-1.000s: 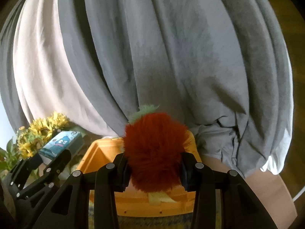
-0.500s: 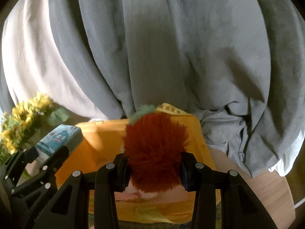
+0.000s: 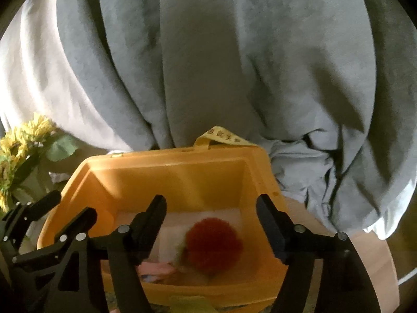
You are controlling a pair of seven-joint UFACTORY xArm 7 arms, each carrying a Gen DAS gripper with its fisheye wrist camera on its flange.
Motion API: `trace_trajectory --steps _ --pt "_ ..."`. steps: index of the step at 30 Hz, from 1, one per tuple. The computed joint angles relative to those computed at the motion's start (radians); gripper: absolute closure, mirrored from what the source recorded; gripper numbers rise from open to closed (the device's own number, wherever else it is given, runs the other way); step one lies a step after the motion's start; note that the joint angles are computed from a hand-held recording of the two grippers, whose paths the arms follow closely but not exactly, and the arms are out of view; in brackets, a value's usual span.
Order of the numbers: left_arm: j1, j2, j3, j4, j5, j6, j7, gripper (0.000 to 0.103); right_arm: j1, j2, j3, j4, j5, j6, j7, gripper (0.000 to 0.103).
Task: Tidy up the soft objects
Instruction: 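Move both tools back toward the Mickey plush and remaining items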
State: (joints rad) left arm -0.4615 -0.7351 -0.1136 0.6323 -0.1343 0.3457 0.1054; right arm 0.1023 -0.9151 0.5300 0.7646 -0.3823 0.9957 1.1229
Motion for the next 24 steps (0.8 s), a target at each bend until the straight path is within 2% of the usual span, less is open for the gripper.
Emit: trace_trajectory --steps 1,4,9,16,24 --pt "-0.001 -0.009 0.002 0.003 -0.001 0.007 -0.001 0.027 0.0 -0.005 -0.001 0.001 -0.002 0.002 0.001 0.03" --pt "-0.006 -0.044 0.008 0.004 -0.008 0.017 -0.004 0.023 -0.009 -0.031 0.013 0.016 -0.006 0.031 0.015 0.025" --pt "-0.008 -0.114 0.016 0.002 -0.013 0.043 -0.003 0.018 -0.02 -0.076 0.042 0.051 0.0 0.09 0.027 0.023" --pt "-0.027 -0.245 0.031 -0.037 -0.014 0.071 0.038 0.018 -0.049 -0.143 0.103 0.105 0.009 0.183 0.026 0.015" --pt "-0.024 -0.387 0.029 -0.069 -0.032 0.165 0.032 0.018 -0.072 -0.216 0.161 0.163 0.054 0.293 -0.006 0.015"
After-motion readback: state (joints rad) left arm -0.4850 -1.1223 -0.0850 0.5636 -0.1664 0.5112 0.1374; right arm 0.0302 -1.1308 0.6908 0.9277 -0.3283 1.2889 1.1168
